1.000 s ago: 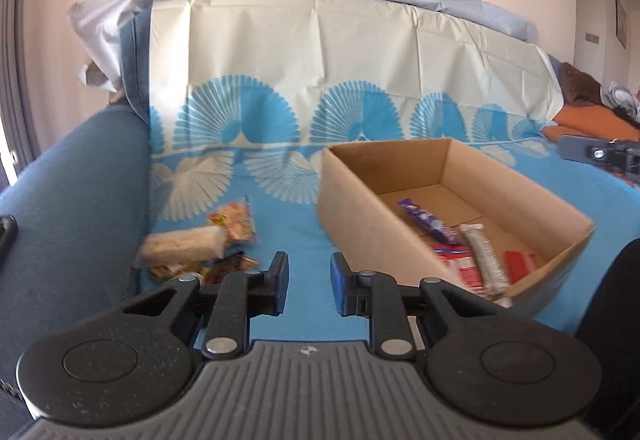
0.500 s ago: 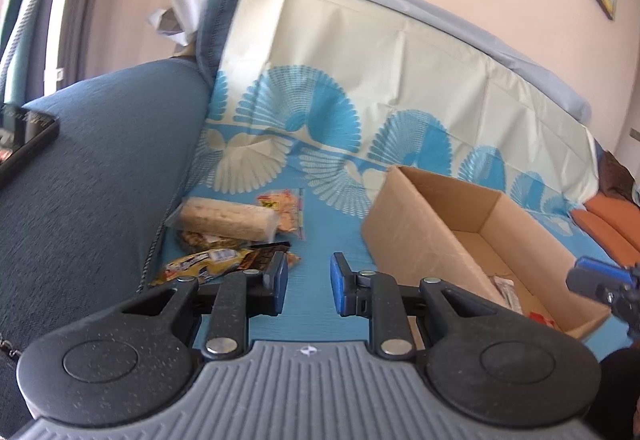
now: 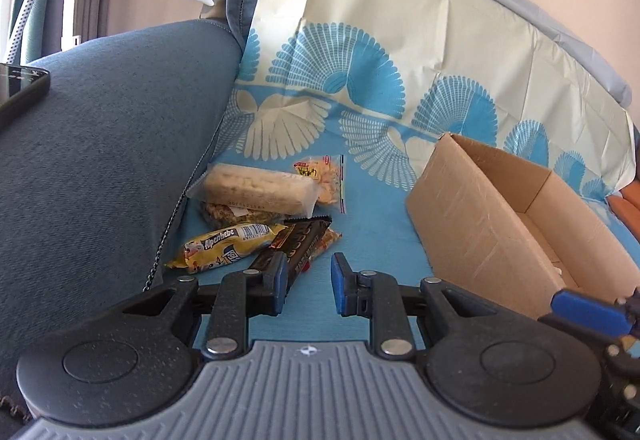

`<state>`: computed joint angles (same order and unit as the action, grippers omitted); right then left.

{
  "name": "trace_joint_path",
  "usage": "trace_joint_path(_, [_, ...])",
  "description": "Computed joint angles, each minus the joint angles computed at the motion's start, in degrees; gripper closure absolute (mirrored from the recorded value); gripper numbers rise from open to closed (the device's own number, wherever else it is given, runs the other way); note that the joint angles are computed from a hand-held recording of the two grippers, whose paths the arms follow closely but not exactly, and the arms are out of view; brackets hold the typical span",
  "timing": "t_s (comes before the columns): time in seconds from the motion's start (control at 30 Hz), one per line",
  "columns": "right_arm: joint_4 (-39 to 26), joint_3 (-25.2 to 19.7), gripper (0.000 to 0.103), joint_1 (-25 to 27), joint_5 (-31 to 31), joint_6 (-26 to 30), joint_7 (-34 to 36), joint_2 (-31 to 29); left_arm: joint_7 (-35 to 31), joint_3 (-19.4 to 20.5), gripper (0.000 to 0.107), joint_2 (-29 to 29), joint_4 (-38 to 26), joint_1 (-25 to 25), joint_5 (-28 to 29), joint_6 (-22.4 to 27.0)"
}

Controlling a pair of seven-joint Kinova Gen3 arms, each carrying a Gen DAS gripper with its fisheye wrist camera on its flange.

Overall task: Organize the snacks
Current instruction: 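Move both grippers back from the box to the snack pile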

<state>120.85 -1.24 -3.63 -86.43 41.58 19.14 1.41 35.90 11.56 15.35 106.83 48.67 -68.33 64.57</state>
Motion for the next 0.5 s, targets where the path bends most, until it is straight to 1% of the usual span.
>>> trace_joint_path(0.1, [-0.78, -1.01, 0.073, -1.15, 0.73, -1.59, -2.88, 1.42, -1.7, -0.62, 0.082, 0.95, -0.91, -1.47, 0.71, -1.47])
trace_joint_path(0.2, [-0.91, -2.28, 0.073, -2.53, 0.17, -3.32, -2.17, 2.58, -3.7, -1.38, 0.08, 1.57, -1.38, -2.43, 1.33, -3.06])
trace_joint_path(0.27, [-0.73, -3.1, 0.073, -3.49, -0.9, -4.7, -0.27, 3.13, -4.11, -2.04, 0.073, 1.77, -1.5, -3.06, 1.95, -4.08])
trace_joint_path(0.3, [-0.68, -3.47, 0.073, -4.01, -1.5, -5.53, 0.81, 3.4, -3.98, -2.37, 0.063, 1.85, -1.55, -3.35, 2.41, -4.38])
trace_joint_path(0.33, [-0.66, -3.82, 0.073, -4.55, -2.14, -6.48, 1.8, 3.71, -3.94, -2.71, 0.056, 2.13, -1.85, -3.64, 3.04, -4.36])
trace_joint_path(0.4, [-0.66, -4.38, 0.071, -5.56, -3.91, -8.37, 3.36, 4.53, -4.1, -3.28, 0.054, 2.32, -2.01, -4.28, 3.81, -5.18])
trace_joint_path(0.5, [-1.31, -5.06, 0.069, -7.23, -6.39, -11.66, 3.63, 6.29, -5.79, -3.97, 0.051, 2.92, -2.84, -5.48, 5.56, -6.33])
